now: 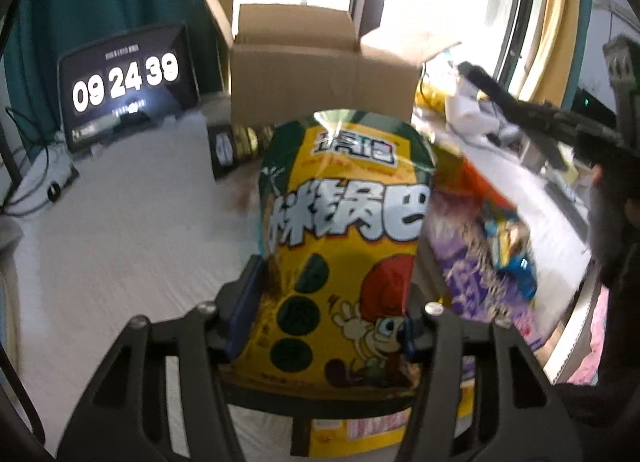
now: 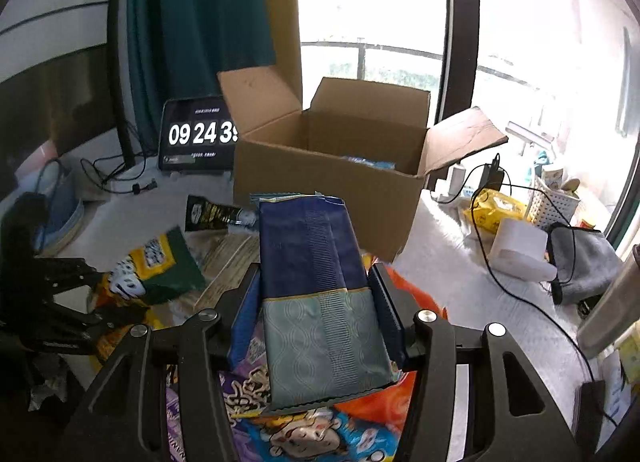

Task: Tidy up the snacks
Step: 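Grasp the yellow cartoon chip bag with the left gripper, then carry the blue-green packet and yellow bag into the box and release both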

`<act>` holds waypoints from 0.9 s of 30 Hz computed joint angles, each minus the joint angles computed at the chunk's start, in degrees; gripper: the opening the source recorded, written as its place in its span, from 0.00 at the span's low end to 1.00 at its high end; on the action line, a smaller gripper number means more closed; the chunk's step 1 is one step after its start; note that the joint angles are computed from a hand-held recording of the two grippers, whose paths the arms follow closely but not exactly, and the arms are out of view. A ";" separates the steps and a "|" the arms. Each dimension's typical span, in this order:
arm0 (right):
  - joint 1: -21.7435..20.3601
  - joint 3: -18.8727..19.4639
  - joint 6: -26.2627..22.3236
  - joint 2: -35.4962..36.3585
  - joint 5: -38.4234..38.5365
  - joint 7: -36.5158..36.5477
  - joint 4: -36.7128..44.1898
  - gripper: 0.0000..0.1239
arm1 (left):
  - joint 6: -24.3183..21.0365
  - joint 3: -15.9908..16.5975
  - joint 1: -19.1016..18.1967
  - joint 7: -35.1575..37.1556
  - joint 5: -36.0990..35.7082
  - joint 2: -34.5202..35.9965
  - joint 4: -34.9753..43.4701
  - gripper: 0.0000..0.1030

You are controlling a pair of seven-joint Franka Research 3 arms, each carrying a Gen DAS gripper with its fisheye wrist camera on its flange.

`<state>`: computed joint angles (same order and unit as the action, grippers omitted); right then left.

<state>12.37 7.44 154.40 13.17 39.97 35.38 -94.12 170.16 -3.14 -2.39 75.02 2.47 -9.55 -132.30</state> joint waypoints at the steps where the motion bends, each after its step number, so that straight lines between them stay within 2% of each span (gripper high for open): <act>1: -0.03 -0.04 -0.03 0.43 -0.02 0.18 0.73 0.45 | 0.06 -0.25 0.38 -0.58 0.61 0.11 0.66 0.56; 7: -0.42 -0.03 -0.36 3.59 -1.03 2.13 5.86 0.45 | 0.86 -0.98 2.35 -3.03 4.79 1.65 4.57 0.56; 15: -0.84 -0.06 -1.11 9.51 -4.77 7.23 14.83 0.45 | 1.77 -1.03 4.56 -4.58 9.11 7.24 12.59 0.56; 22: -0.86 0.09 -2.36 16.16 -8.95 12.01 25.24 0.45 | 2.66 -0.37 6.08 -9.82 16.97 12.99 21.28 0.56; 27: -0.41 -0.01 -4.74 22.71 -12.44 15.65 35.69 0.45 | 2.83 1.39 5.89 -13.53 22.05 17.74 28.65 0.56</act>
